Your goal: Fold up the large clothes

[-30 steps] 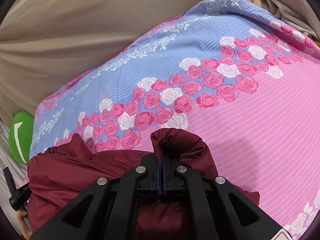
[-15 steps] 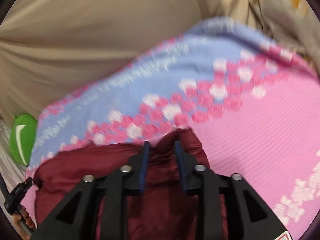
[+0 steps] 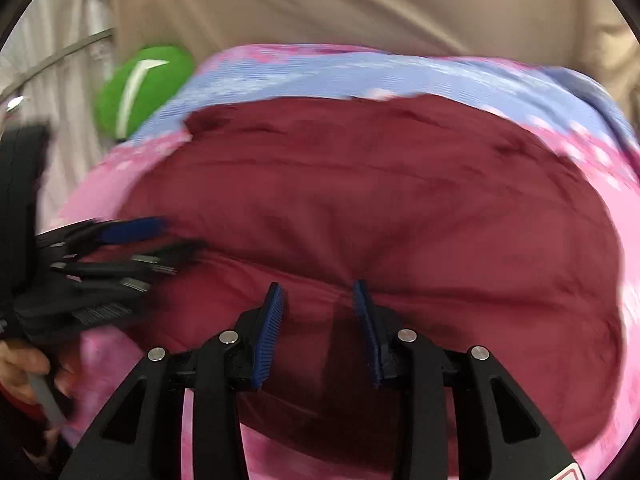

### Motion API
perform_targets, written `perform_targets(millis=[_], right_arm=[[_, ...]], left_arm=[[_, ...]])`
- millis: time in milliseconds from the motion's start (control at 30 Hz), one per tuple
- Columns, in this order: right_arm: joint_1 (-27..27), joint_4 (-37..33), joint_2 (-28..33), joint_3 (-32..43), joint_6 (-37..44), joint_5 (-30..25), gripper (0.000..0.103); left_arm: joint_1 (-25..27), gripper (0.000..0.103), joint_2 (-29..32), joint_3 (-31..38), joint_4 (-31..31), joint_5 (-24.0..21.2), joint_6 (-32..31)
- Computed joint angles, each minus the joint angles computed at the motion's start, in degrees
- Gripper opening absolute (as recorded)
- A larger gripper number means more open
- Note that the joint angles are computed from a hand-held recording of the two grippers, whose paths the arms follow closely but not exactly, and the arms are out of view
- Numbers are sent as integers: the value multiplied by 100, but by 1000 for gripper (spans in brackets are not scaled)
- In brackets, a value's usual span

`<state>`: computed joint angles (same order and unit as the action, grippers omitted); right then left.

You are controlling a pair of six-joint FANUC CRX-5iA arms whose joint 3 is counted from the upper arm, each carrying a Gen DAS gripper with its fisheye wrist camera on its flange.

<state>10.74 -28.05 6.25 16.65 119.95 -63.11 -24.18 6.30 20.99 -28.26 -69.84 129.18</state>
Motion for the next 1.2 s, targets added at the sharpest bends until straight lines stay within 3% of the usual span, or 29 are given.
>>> perform_targets(millis=[100, 233, 300, 333, 367, 433, 533, 600, 667, 767, 867, 967, 1067, 1167, 1200], right_arm=[[-403, 458, 11, -142, -480, 338, 32], [-1190, 498, 240, -57, -820, 264, 23], [-1403, 378, 351, 89, -938, 40, 18], [-1387, 444, 354, 123, -1065, 17, 18], [-1248, 773, 286, 70, -1356, 160, 27], [-1176, 617, 268, 243, -1296, 165, 30], [-1064, -247, 401, 943, -771, -314, 30], [-720, -462, 580, 1364, -439, -592, 30], [-369, -482, 929, 1821, -324, -933, 29], [202, 97, 1449, 2271, -502, -979, 26], [252, 392, 2159, 3047, -893, -1047, 19], [201, 1057, 2693, 3577, -1524, -862, 19], [-262, 611, 3598, 4984, -2176, -1696, 0], [-315, 707, 3681, 5159, -2484, -1729, 0], [-224, 833, 3471, 4861, -2459, -1594, 15]], left_arm=[[1, 66, -366, -372, -336, -410, 417], [530, 68, -1083, -1376, 299, 163, 569], [320, 67, -960, -1143, -2, -230, 627], [174, 67, -829, -907, -216, -526, 682], [85, 64, -709, -671, -373, -746, 700], [74, 63, -708, -470, -351, -578, 564], [105, 64, -450, 120, -235, -134, 150], [297, 67, -20, 619, 208, 199, -404], [413, 67, 435, 1054, 520, 202, -733], [613, 67, 1254, 1822, 727, -192, -990], [757, 68, 1479, 1971, 500, -355, -750], [1112, 67, 1380, 1668, 600, -230, -506], [1412, 67, 1059, 1077, 809, 169, -369], [1398, 64, 1091, 1153, 751, 95, -363], [1313, 63, 1183, 1369, 614, -99, -311]])
